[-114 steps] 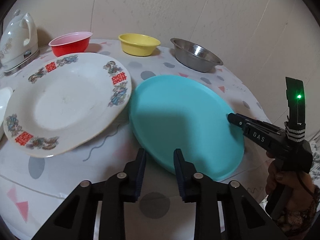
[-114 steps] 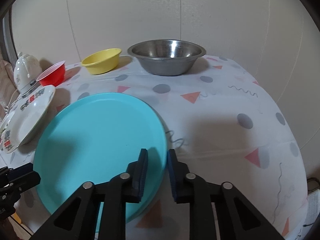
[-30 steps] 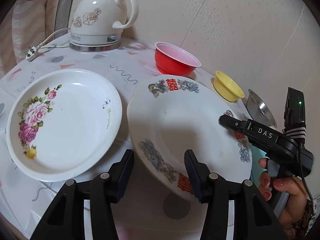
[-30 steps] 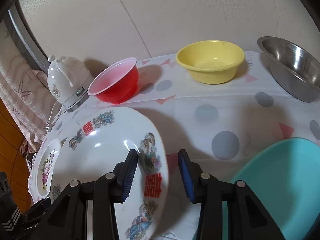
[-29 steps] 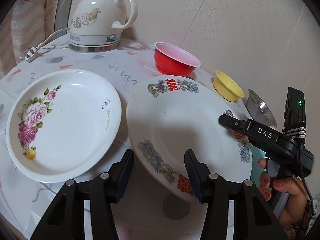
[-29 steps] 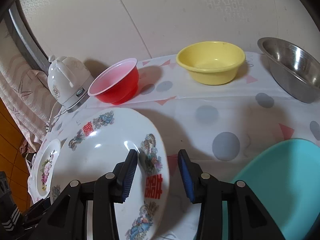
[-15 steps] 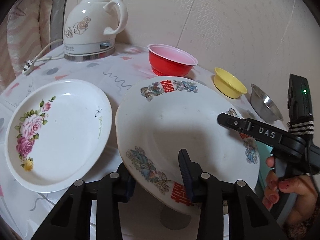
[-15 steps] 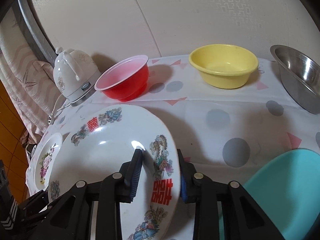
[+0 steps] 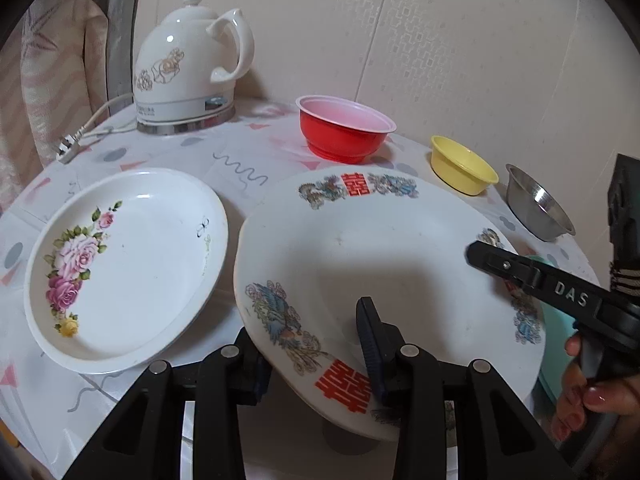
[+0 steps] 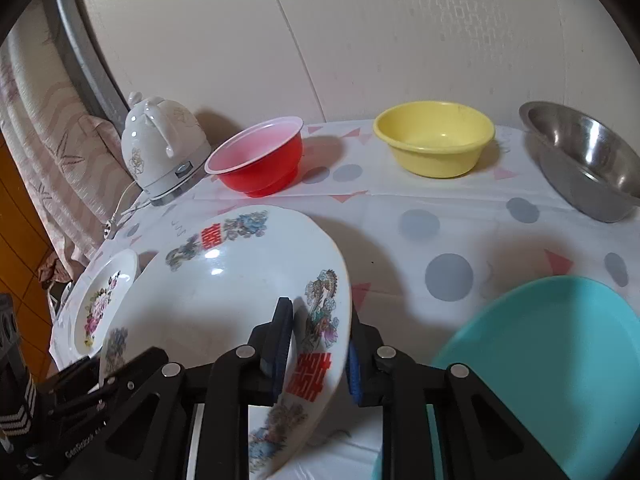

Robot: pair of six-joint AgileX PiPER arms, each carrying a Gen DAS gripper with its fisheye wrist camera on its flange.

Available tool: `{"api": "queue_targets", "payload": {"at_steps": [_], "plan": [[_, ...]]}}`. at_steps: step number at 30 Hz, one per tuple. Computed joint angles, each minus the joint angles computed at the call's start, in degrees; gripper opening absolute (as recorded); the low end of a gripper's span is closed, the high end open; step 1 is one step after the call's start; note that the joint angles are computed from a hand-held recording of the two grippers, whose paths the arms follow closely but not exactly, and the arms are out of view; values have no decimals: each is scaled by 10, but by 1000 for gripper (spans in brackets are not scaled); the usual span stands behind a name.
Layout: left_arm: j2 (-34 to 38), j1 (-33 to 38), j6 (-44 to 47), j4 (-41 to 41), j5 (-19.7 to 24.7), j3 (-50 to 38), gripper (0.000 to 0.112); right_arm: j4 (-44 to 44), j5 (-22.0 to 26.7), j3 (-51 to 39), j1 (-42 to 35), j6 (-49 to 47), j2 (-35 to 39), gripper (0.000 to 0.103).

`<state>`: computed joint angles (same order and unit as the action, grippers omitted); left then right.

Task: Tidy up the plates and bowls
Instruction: 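Lift the large plate with both grippers and carry it over the turquoise plate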

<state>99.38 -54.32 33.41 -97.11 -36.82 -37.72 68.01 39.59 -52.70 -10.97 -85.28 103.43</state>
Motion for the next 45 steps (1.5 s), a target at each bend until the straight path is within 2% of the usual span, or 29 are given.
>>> {"api": "queue_targets", "payload": {"at_steps": [6, 10, 18, 21, 26, 28, 31, 36, 41, 45], "plan": [[6, -17, 8, -9, -14, -6, 39, 6, 3, 22, -14, -25, -13, 23], [-1, -11, -7, 1, 0, 3, 39, -16, 38, 21, -32, -6, -12, 23], [-13, 6, -18, 18, 27, 15, 40, -36, 91, -27, -43, 47, 31, 25], [-21, 20, -33, 38, 39, 24, 48, -45, 104, -49, -43, 64, 45, 26], [-12, 25, -10, 32, 36, 13, 48, -59, 128, -90, -35, 107, 81, 26], [0, 14, 19, 9, 15, 0, 44, -53, 119, -86, -27, 99, 83, 26], [7, 0, -2, 21, -9, 3, 43, -36, 95, -67, -23, 65, 71, 23], [8, -34, 1, 13, -68, -2, 43, -24, 94, -43, -34, 23, 50, 21], [3, -19, -20, 38, -38, 2, 43, -20, 101, -31, -51, 5, 35, 21], [7, -29, -23, 37, -33, -2, 43, -6, 97, -11, -65, -27, 20, 21]]}}
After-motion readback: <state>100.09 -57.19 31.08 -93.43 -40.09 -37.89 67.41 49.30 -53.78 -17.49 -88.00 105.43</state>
